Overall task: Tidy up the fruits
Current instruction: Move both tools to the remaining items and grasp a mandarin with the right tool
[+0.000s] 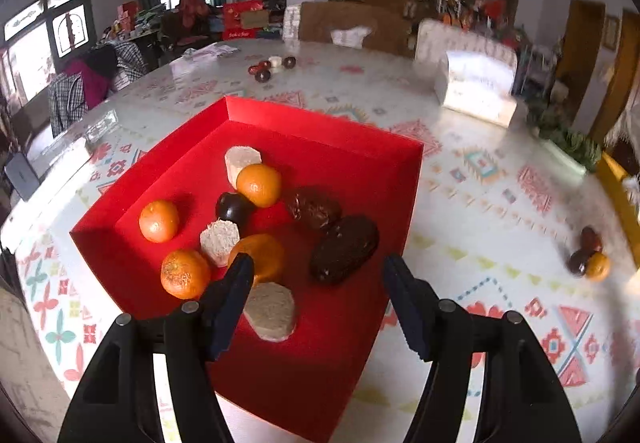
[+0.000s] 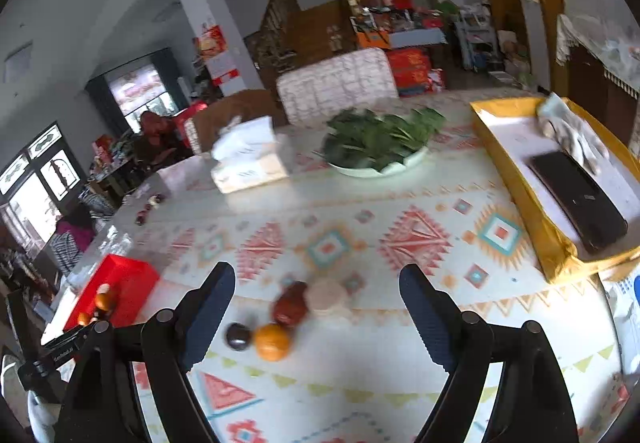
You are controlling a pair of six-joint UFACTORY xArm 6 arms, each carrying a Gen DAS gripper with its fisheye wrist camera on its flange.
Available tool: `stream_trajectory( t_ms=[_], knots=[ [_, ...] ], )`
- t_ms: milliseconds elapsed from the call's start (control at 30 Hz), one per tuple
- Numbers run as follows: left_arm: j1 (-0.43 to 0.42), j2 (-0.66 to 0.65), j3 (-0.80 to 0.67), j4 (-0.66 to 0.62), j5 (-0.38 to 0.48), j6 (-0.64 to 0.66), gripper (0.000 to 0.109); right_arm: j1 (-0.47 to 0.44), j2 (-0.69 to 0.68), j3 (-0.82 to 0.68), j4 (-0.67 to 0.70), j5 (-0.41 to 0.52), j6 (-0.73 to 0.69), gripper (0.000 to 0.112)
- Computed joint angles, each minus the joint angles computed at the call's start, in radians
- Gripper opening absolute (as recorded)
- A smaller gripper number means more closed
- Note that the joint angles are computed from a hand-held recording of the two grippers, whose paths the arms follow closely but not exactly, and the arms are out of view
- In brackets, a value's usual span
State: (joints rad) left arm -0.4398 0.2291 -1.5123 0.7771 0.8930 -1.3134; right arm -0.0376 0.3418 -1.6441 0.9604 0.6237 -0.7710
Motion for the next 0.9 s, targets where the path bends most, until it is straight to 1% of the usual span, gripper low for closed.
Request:
stream_trajectory(
  t_ms=[100,133,167,200,233,300,333,367,400,467,500,533,600,700,800,867,900],
  knots=[
    [0.008,-0.017,0.025,-0.028,-0.056,0.009,0.067,-0.027,0.027,-0.029,0.007,0.051,0.017,0.088],
    [0.009,-0.019,0.033,-0.035,-0.091,0.014,0.067,-0.03,0.031,-0.034,0.007,0.064,0.015,0.088],
    [0.008,-0.029,0.055,-0.038,-0.156,0.005,0.067,-0.03,0.028,-0.027,0.007,0.066,0.008,0.088],
    [0.008,-0.034,0.069,-0.035,-0.2,-0.003,0.067,-0.025,0.022,-0.018,0.0,0.062,-0.003,0.088],
    [0.004,-0.028,0.064,-0.037,-0.212,0.0,0.067,-0.02,0.014,-0.003,0.0,0.053,-0.014,0.088],
    [-0.004,0.023,-0.002,-0.111,-0.154,0.074,0.067,-0.004,0.001,0.019,-0.012,0.038,-0.033,0.088],
    [-0.003,0.046,-0.027,-0.14,-0.139,0.108,0.067,0.001,0.001,0.022,-0.016,0.037,-0.037,0.088],
    [-0.011,0.07,-0.067,-0.126,-0.097,0.135,0.067,0.004,0.002,0.024,-0.018,0.038,-0.041,0.088],
    [-0.01,0.095,-0.098,-0.154,-0.086,0.184,0.067,0.006,0.0,0.028,-0.018,0.039,-0.046,0.088],
    [-0.003,0.119,-0.109,-0.211,-0.147,0.262,0.069,0.01,-0.008,0.042,-0.013,0.029,-0.062,0.088],
    [-0.007,0.134,-0.124,-0.206,-0.147,0.279,0.071,0.012,-0.012,0.048,-0.012,0.021,-0.069,0.088],
    [-0.012,0.148,-0.137,-0.18,-0.14,0.283,0.071,0.012,-0.013,0.049,-0.01,0.02,-0.07,0.088],
    [-0.01,0.147,-0.12,-0.166,-0.189,0.303,0.071,0.01,-0.011,0.047,-0.015,0.027,-0.063,0.088],
    [-0.01,0.142,-0.108,-0.171,-0.228,0.299,0.071,0.007,-0.002,0.039,-0.029,0.038,-0.042,0.088],
    [-0.016,0.145,-0.104,-0.195,-0.28,0.348,0.071,0.005,0.01,0.023,-0.038,0.061,-0.021,0.088],
    [-0.018,0.151,-0.102,-0.229,-0.332,0.378,0.071,0.007,0.008,0.029,-0.045,0.053,-0.019,0.088],
    [-0.024,0.153,-0.106,-0.229,-0.334,0.374,0.071,0.009,0.007,0.032,-0.046,0.047,-0.019,0.088]
  ],
)
